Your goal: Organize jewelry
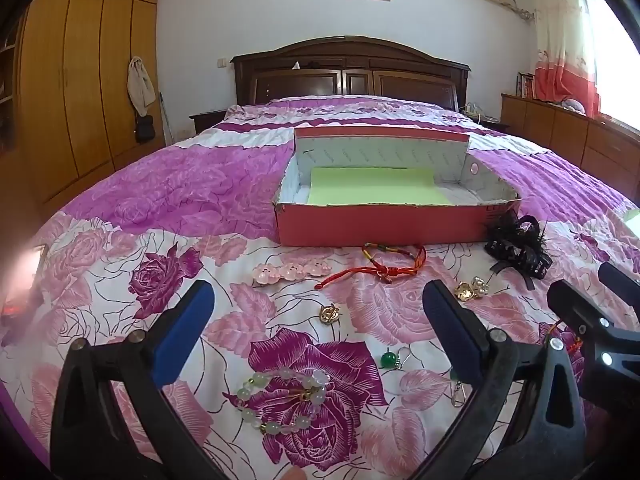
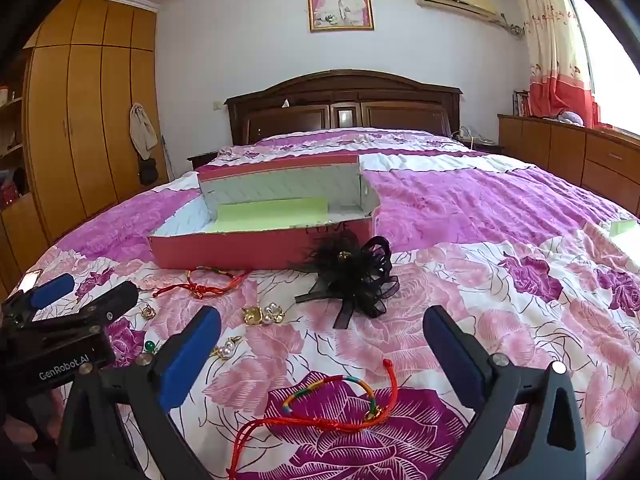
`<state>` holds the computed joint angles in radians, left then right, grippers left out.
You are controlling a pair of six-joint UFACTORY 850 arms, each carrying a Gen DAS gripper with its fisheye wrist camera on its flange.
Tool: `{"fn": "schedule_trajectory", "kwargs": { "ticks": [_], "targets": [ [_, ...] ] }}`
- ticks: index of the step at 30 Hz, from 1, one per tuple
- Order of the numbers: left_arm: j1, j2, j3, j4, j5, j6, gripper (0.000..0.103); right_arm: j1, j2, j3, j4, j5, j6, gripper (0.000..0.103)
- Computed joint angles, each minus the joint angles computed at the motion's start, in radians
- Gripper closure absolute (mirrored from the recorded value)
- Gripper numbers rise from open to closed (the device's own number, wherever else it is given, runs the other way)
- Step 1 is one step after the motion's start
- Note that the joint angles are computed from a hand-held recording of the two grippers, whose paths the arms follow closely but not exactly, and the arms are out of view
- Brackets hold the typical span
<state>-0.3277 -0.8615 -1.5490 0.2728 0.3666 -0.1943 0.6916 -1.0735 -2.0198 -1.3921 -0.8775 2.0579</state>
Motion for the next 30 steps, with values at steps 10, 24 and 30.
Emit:
{"fn": "schedule_trajectory", "kwargs": {
  "ticks": [10,24,30],
  "targets": [
    [0.000,0.000,0.000,-0.014,0.003,0.015,0.006,0.000,0.003,0.007,-0.008,0.003,0.014,0.000],
    [-0.003,-0.002,-0.005,-0.018,0.000,0.016,0.006,0.001,0.005,0.008,-0.010,0.000,0.016,0.000],
    [-0.003,-0.002,-0.005,-0.018,0.001,0.016,0.006,0.002,0.005,0.008,-0.011,-0.002,0.016,0.000]
  ]
}}
